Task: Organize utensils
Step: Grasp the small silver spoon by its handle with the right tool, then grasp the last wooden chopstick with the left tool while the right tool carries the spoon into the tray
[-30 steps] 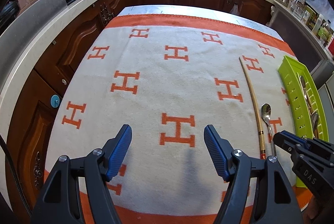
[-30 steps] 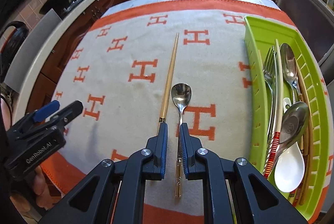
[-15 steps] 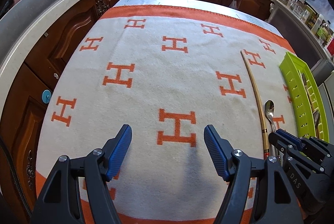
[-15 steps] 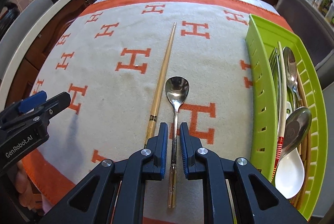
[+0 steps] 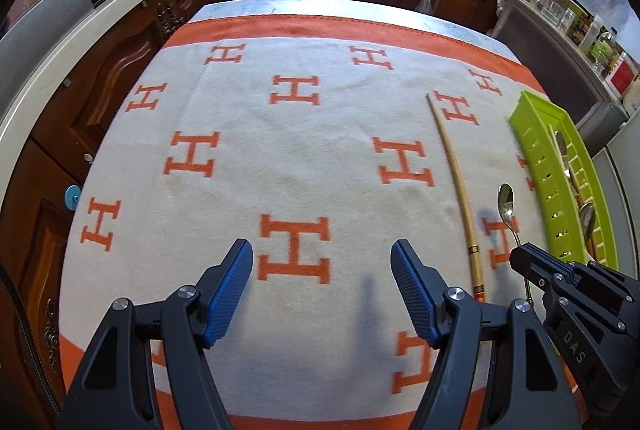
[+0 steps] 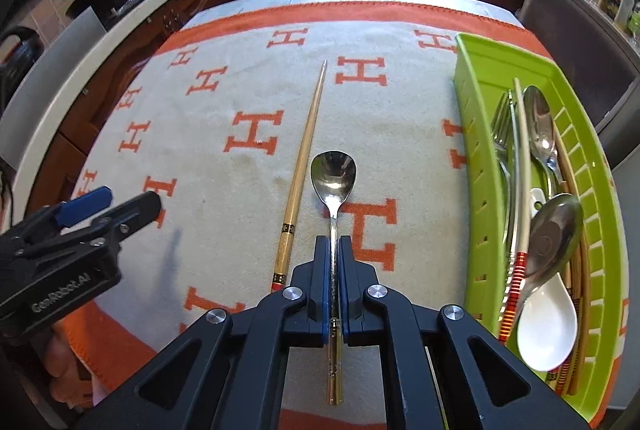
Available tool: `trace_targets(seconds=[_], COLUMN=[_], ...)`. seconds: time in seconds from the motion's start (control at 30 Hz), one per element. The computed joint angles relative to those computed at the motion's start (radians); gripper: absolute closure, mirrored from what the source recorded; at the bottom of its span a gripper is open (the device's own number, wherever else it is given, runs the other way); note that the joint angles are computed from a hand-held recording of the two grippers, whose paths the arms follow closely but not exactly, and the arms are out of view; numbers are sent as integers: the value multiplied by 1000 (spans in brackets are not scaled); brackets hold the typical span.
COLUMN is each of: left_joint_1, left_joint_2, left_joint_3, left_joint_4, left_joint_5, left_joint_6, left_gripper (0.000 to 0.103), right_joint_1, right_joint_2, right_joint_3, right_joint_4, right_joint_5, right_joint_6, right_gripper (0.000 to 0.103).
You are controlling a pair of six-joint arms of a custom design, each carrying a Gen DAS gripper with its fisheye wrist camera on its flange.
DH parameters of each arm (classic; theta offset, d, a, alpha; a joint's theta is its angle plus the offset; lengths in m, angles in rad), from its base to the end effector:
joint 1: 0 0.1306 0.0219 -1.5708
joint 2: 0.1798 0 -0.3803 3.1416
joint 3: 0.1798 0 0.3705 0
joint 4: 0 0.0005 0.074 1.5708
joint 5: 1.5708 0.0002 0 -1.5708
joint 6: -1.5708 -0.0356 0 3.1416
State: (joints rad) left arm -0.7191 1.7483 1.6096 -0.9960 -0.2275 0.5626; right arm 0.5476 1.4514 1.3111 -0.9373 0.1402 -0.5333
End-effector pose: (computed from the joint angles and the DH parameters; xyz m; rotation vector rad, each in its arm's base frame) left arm 0.4320 -0.3682 0.3371 0.1407 2.6539 -0.1087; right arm 0.3984 0.2365 0.3621 0.0278 2.6426 0.1831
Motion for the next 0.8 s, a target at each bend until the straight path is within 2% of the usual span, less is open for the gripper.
trace_targets(seconds=[0.3, 0.4, 0.53, 0.6, 0.73, 0.8], left_joint_1=[-29, -50, -74, -85, -98, -108], left_joint_2=[119, 179, 255, 286, 336, 349], left_joint_3=[176, 261, 365, 406, 464, 482], left_joint_4=[-35, -81, -151, -188, -250, -267], left_joint_5=[105, 97, 83, 61, 50, 9], left_joint_6=[2, 8, 27, 35, 59, 60], left_gripper=[33, 33, 44, 45, 45, 45], right_joint_1=[-69, -115, -179, -213, -274, -299], right_joint_2=[-158, -215, -282, -310, -348, -352], right_joint_3=[-64, -92, -133, -156, -196, -207], right_joint_4=[36, 43, 43, 40, 36, 29], right_joint_5=[-20, -36, -23, -16, -9, -7], right_joint_6=[-40, -47, -40, -32, -5, 25], right_gripper=[100, 100, 100, 100, 100, 100])
